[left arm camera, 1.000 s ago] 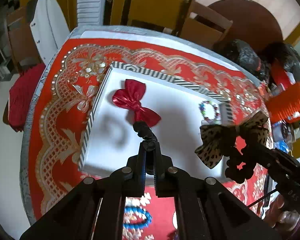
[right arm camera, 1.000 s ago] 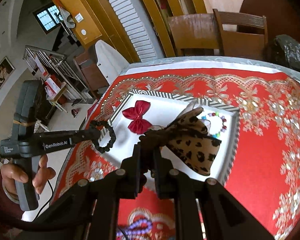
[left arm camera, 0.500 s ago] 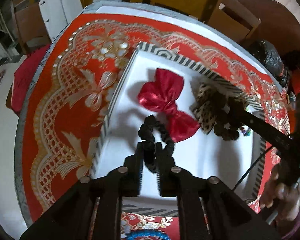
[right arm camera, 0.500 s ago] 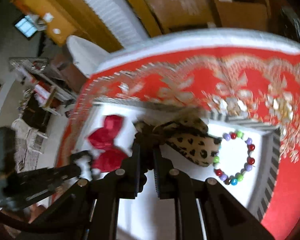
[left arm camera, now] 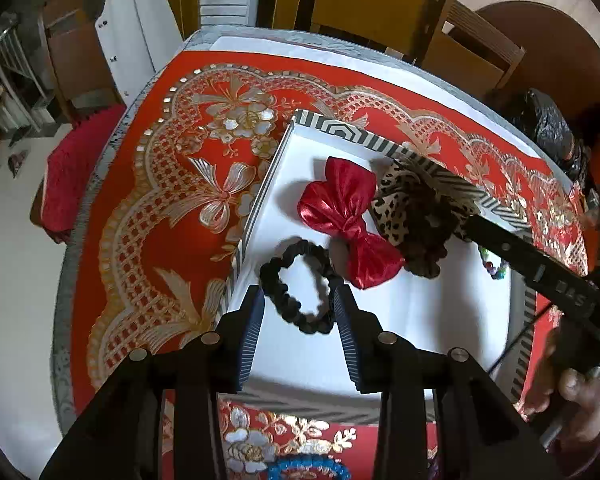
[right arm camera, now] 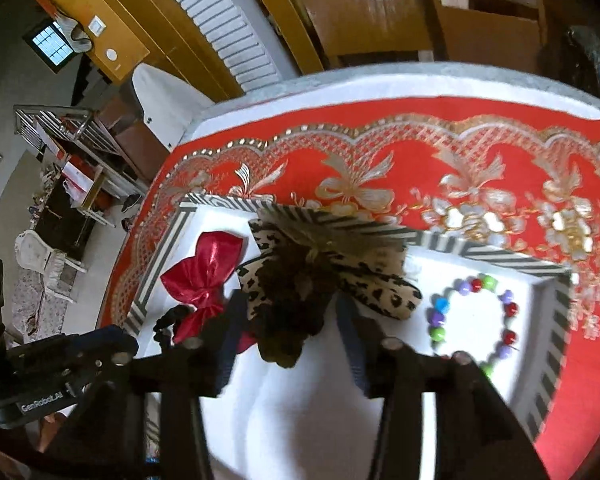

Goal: Organize jewelry
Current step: 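Carry both items into the white tray and open both grippers to release them, then move both grippers back over the remaining bead bracelets in the pile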

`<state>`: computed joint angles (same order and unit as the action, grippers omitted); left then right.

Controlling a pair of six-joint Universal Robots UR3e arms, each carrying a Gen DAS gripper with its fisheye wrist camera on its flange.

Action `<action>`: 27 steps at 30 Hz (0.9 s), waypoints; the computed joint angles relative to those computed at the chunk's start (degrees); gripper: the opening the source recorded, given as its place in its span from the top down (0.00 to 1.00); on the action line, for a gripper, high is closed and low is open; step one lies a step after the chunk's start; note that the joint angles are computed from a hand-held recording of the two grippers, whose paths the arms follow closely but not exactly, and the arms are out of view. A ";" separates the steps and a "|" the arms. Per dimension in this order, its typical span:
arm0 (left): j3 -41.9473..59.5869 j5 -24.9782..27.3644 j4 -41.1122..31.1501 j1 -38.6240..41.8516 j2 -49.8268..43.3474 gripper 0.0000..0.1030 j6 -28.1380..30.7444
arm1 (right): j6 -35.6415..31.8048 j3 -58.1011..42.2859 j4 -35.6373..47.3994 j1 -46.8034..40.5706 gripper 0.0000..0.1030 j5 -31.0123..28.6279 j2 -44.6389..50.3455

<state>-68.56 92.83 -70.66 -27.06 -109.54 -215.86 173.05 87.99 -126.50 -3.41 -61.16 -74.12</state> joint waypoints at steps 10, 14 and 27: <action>1.78 6.63 -4.66 -7.11 2.33 0.78 -3.87 | -4.32 12.85 8.34 -6.63 0.52 3.58 -22.42; 2.31 11.15 -6.92 -11.67 3.86 0.78 -7.23 | -7.46 16.64 14.36 -9.21 0.52 4.30 -33.49; -1.75 14.92 -9.96 -21.37 10.04 0.78 -13.37 | -31.83 14.16 59.79 -30.31 0.45 8.92 -65.58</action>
<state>-70.31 107.75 -80.62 -48.44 -99.50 -229.23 141.21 102.15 -66.70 -33.72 -52.24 -139.70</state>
